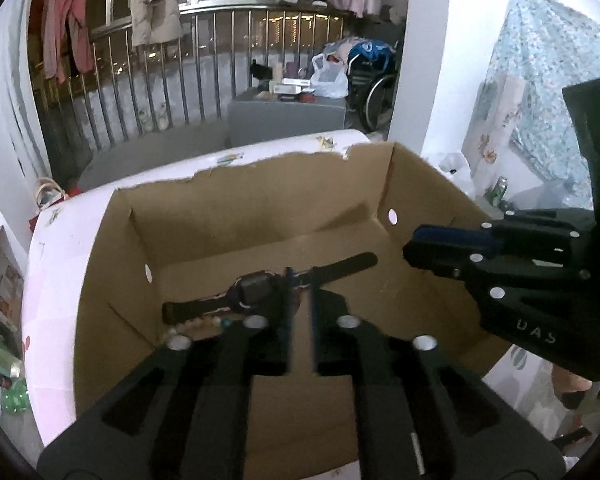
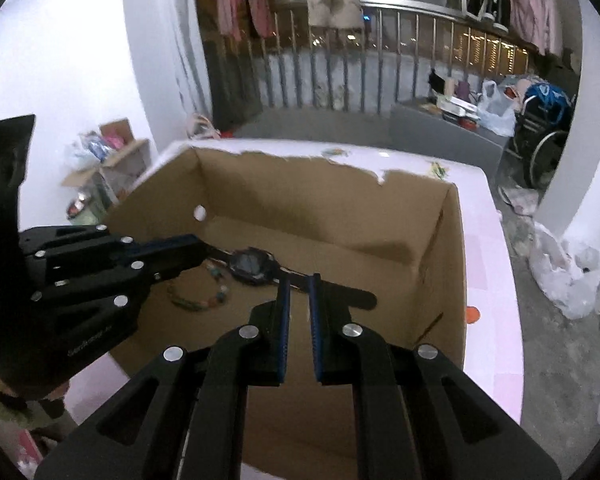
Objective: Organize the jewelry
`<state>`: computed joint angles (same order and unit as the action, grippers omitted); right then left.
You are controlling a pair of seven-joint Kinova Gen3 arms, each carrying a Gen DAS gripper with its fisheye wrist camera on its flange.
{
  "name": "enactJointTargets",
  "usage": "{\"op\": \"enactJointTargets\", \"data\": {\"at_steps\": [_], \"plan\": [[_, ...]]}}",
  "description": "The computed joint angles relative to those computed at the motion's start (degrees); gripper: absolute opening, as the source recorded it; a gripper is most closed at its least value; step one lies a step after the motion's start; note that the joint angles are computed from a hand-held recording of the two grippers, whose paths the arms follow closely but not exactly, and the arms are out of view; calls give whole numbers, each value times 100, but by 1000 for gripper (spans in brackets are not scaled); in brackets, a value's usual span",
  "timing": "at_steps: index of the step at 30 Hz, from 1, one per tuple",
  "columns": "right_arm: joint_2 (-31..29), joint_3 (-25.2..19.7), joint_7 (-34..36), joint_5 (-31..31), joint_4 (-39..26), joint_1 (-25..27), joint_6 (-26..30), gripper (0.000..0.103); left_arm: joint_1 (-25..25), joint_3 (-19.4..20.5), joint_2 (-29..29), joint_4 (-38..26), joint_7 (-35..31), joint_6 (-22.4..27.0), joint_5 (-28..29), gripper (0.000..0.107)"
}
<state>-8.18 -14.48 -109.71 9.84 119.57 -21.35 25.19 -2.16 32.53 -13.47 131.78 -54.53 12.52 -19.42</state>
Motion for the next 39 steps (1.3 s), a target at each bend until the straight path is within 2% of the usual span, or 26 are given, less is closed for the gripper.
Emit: {"op": "enactJointTargets", "data": {"at_steps": [1,2,3,5,7,11,17,21,28,39], "plan": [[-21,-37,-77,34,-20,18,63,13,-77,74,-36,24,109,-9,-16,19],[-83,-98,-192,100,-31,42,126,19,-49,54,-95,58,150,-32,28,20],[-128,-161,-303,186,-35,72,163,23,45,-72,-188,113,97,-73,151,21],[-310,-349,-598,410,2,140,230,26,161,-239,-435,207,38,-68,328,28],[-526,-453,-734,475,62,167,271,30,165,-274,-686,276,-39,-35,490,30],[-922,-392,-612,268,145,130,309,36,295,-460,-1287,407,-263,169,858,36],[-1411,-664,-562,33,242,263,413,46,576,-776,-2190,505,-612,676,1353,38],[-1666,-736,-411,-152,292,227,459,52,681,-842,-2712,510,-816,1011,1587,41],[-1943,-843,-190,-562,382,66,660,53,846,-862,-3497,592,-1043,1524,2007,45],[-2035,-1055,-235,-959,589,-30,882,53,884,-818,-3853,955,-1162,1764,2582,45]]}}
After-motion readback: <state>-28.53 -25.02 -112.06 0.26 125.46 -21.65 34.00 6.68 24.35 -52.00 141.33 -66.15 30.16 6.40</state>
